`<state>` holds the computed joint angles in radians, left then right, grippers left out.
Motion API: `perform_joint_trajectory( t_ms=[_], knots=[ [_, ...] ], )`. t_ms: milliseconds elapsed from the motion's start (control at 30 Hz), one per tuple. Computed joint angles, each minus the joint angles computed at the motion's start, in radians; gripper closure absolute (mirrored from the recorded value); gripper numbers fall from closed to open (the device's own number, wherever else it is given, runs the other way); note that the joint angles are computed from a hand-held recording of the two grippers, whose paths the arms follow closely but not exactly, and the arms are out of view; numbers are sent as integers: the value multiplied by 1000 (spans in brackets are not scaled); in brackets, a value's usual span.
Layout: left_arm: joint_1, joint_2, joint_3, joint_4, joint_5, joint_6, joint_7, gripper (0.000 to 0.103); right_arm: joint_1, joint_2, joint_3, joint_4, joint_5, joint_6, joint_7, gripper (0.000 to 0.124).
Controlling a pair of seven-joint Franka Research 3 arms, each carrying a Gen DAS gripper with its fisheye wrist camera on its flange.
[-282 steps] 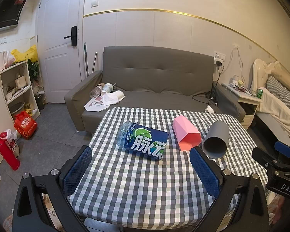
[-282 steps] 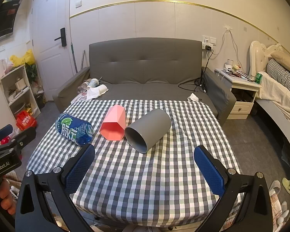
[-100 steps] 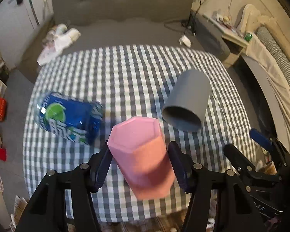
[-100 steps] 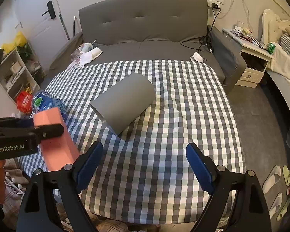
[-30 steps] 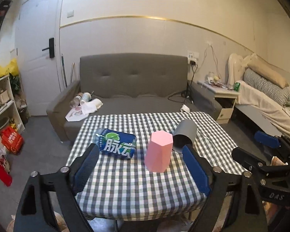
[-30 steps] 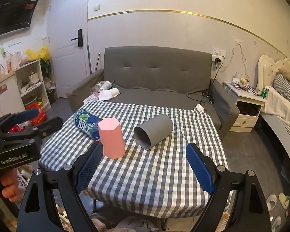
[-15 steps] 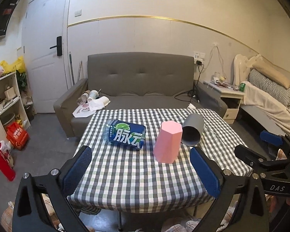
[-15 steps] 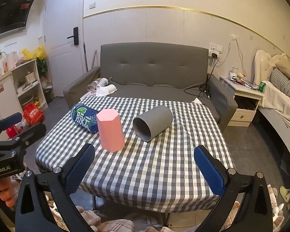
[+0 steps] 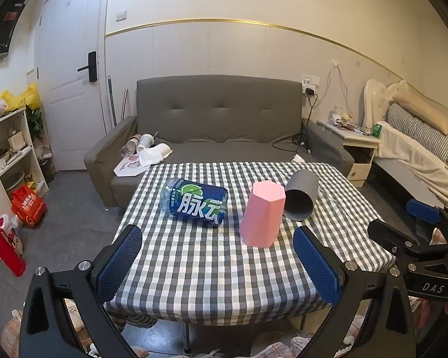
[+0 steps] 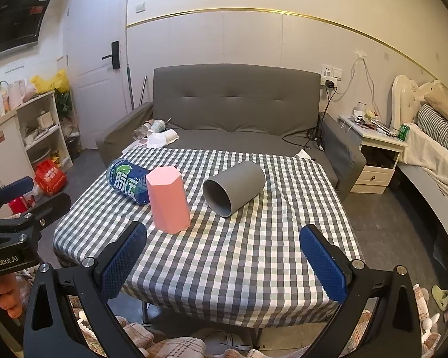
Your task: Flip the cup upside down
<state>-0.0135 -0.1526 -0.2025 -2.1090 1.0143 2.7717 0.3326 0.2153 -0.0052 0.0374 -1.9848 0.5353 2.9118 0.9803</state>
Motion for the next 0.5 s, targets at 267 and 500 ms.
perform_joint_trajectory(
  t_ms=[267,500],
  knots=[
    [1,-6,-1,-4,4,1,-2,0,2,-2,1,-6,-1,11,0,21],
    [-1,-5,-2,-1,-5,0,10,0,3,-7,0,-11,-10,8,7,21]
  ],
)
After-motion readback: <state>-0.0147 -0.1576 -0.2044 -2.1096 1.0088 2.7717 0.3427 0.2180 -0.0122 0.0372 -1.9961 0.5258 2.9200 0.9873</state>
